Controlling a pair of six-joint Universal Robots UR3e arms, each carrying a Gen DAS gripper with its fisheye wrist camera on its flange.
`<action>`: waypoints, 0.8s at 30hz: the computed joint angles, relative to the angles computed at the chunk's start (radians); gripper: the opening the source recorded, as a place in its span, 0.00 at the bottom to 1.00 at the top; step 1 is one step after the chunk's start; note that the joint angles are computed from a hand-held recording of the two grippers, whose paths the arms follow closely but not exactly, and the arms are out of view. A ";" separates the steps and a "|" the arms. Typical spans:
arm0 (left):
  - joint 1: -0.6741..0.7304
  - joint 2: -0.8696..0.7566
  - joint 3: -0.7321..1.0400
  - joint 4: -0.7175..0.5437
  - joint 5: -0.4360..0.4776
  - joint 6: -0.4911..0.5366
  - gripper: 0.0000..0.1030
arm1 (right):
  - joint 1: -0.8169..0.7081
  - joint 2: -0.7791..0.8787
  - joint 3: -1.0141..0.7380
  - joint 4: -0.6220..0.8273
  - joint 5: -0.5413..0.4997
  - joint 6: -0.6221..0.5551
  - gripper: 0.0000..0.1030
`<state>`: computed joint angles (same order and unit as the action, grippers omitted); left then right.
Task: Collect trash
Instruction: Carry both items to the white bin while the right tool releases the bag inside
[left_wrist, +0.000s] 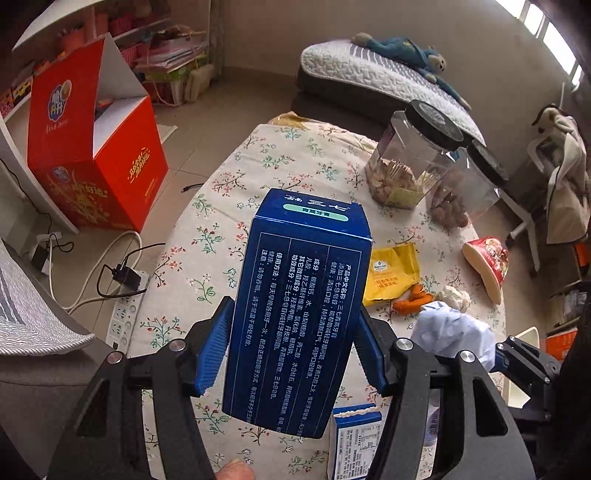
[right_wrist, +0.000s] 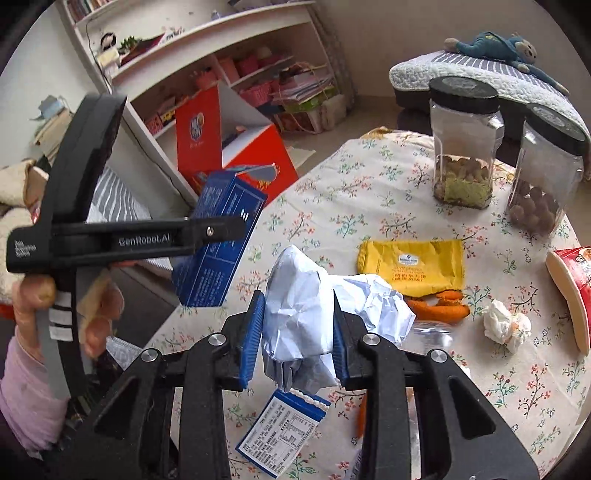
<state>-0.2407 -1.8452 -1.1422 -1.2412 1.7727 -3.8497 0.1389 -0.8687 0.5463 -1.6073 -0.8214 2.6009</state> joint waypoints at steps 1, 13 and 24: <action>-0.002 -0.001 0.005 0.005 0.004 -0.003 0.59 | -0.010 -0.010 0.012 -0.027 0.012 0.017 0.30; -0.135 -0.149 0.214 0.058 0.130 -0.020 0.59 | -0.057 -0.132 0.289 -0.547 -0.138 0.233 0.31; -0.285 -0.391 0.556 0.047 0.281 -0.013 0.59 | -0.125 -0.273 0.527 -0.796 -0.293 0.281 0.31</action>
<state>-0.5257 -2.2364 -0.5863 -1.1943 2.0535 -3.8631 0.0142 -1.1416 1.0735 -2.4035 -1.1145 2.8817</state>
